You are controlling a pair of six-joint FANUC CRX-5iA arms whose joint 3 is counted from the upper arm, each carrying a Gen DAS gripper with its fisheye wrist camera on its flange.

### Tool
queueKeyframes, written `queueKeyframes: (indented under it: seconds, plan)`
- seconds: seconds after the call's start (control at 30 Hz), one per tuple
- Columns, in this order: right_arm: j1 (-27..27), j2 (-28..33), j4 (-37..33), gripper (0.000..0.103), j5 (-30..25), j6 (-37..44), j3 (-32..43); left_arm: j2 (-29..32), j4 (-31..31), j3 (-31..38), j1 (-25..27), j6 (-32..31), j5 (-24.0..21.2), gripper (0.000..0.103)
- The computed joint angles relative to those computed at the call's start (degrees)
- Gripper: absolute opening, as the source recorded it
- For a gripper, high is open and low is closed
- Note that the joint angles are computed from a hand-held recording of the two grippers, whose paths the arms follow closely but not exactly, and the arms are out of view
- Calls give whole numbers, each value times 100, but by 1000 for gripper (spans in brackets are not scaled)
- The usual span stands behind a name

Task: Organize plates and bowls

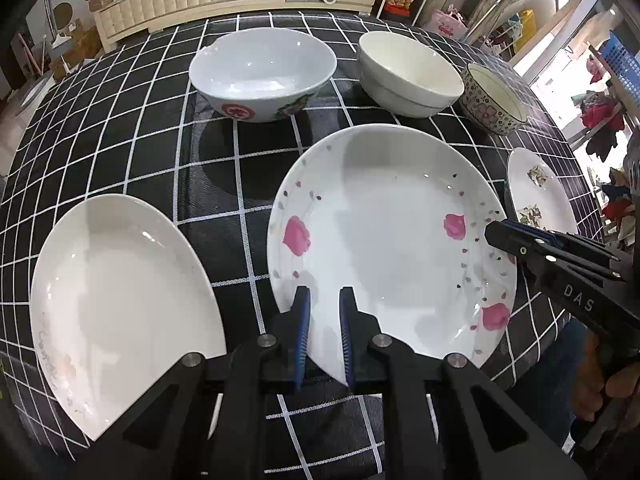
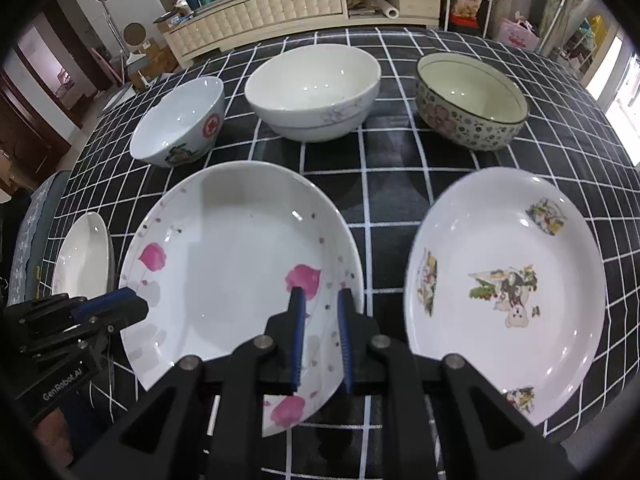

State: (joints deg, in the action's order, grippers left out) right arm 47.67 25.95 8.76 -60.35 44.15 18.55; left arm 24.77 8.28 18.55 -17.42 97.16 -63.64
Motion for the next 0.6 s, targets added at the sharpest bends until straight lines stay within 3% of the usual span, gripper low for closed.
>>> queueKeyframes:
  seconds: [0.17,0.27,0.6]
  plan:
    - [68,-107,380,20,-12,-185,-147,-33,-88,22,2,64,16,13]
    - [76,-78,445,26,-59,-150,-147,-93,7,-84,54,-53,120,13]
    - [-8,33,116,26,-154,-41,-47,-210,195,-274,100,-251,274,21]
